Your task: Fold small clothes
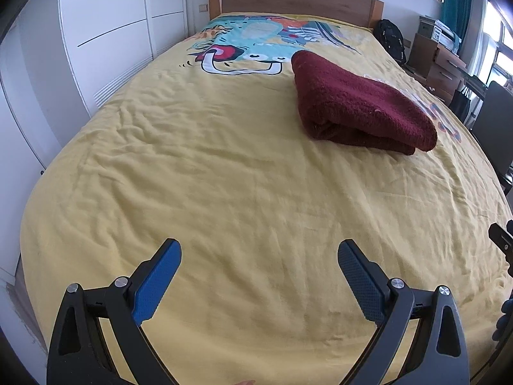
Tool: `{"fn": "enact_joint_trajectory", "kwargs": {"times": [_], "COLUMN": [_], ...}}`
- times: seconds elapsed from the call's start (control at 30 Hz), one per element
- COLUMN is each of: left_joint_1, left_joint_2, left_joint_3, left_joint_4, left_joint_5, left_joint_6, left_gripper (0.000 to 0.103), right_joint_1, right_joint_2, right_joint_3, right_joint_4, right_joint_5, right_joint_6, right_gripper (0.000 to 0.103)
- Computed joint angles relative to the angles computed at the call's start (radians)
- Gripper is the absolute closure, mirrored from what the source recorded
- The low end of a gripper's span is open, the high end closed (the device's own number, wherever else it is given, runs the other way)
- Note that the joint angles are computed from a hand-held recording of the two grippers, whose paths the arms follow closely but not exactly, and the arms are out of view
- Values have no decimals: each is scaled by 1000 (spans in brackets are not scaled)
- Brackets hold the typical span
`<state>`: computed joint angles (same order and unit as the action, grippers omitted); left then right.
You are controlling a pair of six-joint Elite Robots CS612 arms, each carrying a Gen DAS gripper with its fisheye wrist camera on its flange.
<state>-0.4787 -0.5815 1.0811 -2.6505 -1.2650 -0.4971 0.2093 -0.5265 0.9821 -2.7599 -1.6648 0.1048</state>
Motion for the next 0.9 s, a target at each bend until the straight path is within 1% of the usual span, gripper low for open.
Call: {"fn": "enact_joint_trajectory", "kwargs": {"times": [0.3,0.63,0.9], "left_joint_1": [1,2,-5], "left_joint_2": [2,10,10], "left_joint_3": [-4,-12,-13], "left_joint_4": [5,9,12], "left_joint_5": [-2,-3,16], "left_joint_6": [2,0,3], "left_gripper": [6,6,6], "right_joint_1": [-8,-9,-10], "right_joint_2": [4,9,9], "right_joint_3": [2,-4,-1], "right_joint_4": [6,20,24], "right_joint_5": [2,3,5], "right_joint_6": [18,11,17], "right_gripper": [1,1,1]}}
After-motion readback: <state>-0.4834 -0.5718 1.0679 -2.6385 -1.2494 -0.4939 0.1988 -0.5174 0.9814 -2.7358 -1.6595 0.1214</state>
